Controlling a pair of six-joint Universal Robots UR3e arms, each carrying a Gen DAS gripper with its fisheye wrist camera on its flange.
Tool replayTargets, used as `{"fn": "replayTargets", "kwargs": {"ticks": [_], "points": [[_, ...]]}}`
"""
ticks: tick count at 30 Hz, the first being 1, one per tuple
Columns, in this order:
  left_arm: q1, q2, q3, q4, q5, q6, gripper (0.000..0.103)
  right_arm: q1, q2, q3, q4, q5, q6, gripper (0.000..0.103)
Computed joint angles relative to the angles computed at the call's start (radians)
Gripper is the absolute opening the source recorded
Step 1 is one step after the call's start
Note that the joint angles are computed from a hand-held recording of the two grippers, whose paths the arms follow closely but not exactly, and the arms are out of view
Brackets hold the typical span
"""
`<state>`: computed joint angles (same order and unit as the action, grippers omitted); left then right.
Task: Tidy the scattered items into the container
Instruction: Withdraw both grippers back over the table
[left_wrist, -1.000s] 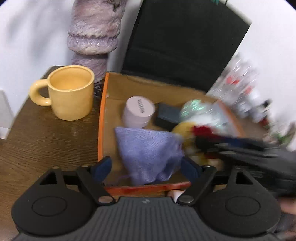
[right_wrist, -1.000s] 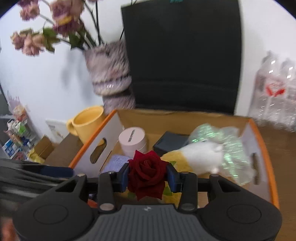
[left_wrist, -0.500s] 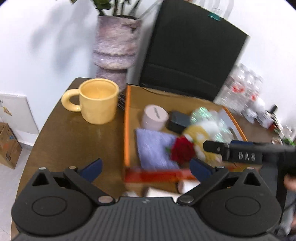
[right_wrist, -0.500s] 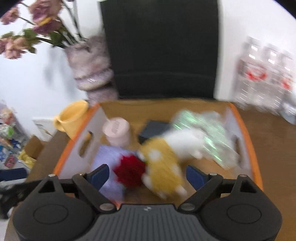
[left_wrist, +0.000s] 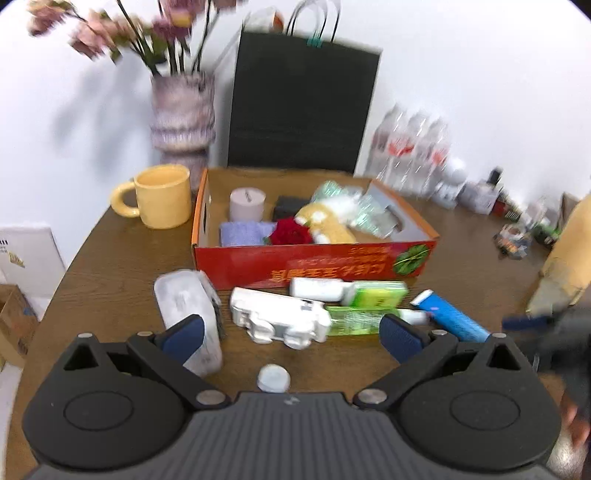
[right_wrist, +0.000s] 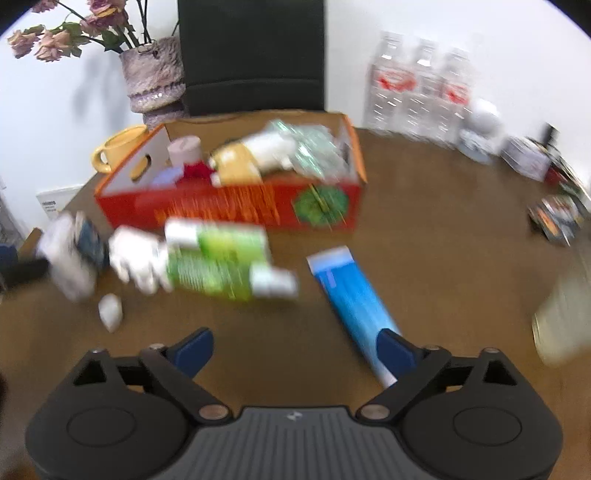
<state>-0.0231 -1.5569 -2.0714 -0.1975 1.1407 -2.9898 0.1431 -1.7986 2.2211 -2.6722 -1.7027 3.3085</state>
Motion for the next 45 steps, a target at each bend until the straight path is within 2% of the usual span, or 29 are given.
{"fn": "replayTargets", "kwargs": {"ticks": [2,4,7,9,14,18,26,31,39,45], "points": [[0.016,0.067,-0.155,0.084,-0.004,0.003,0.103,0.053,-0.065,0.180,-0.137,-0.056,0.043,0.099],[0.026,0.118,-0.284,0.139,0.010,0.017,0.103,0.126,-0.049,0.327,-0.326,-0.109,0.083,0.099],[0.010,0.103,-0.400,0.225,0.083,0.016,0.103,0.238,0.101,0.430,-0.619,-0.169,0.161,0.100],[0.003,0.089,-0.437,0.233,0.114,0.012,0.103,0.319,0.234,0.431,-0.780,-0.234,0.169,0.100],[0.035,0.056,-0.507,0.341,0.086,0.011,0.103,0.428,0.352,0.359,-0.832,-0.326,0.119,0.103],[0.033,0.016,-0.522,0.416,0.084,0.023,0.103,0.356,0.320,0.386,-0.841,-0.230,0.145,0.103],[0.020,-0.045,-0.548,0.538,0.092,0.039,0.103,0.320,0.330,0.412,-0.894,-0.198,0.150,0.103],[0.025,-0.048,-0.552,0.546,0.087,0.045,0.103,0.307,0.327,0.426,-0.914,-0.183,0.144,0.103],[-0.010,-0.100,-0.540,0.606,0.148,0.044,0.103,0.311,0.333,0.424,-0.914,-0.189,0.143,0.103],[-0.041,-0.119,-0.511,0.594,0.187,0.047,0.103,0.324,0.343,0.402,-0.890,-0.208,0.144,0.103]]}}
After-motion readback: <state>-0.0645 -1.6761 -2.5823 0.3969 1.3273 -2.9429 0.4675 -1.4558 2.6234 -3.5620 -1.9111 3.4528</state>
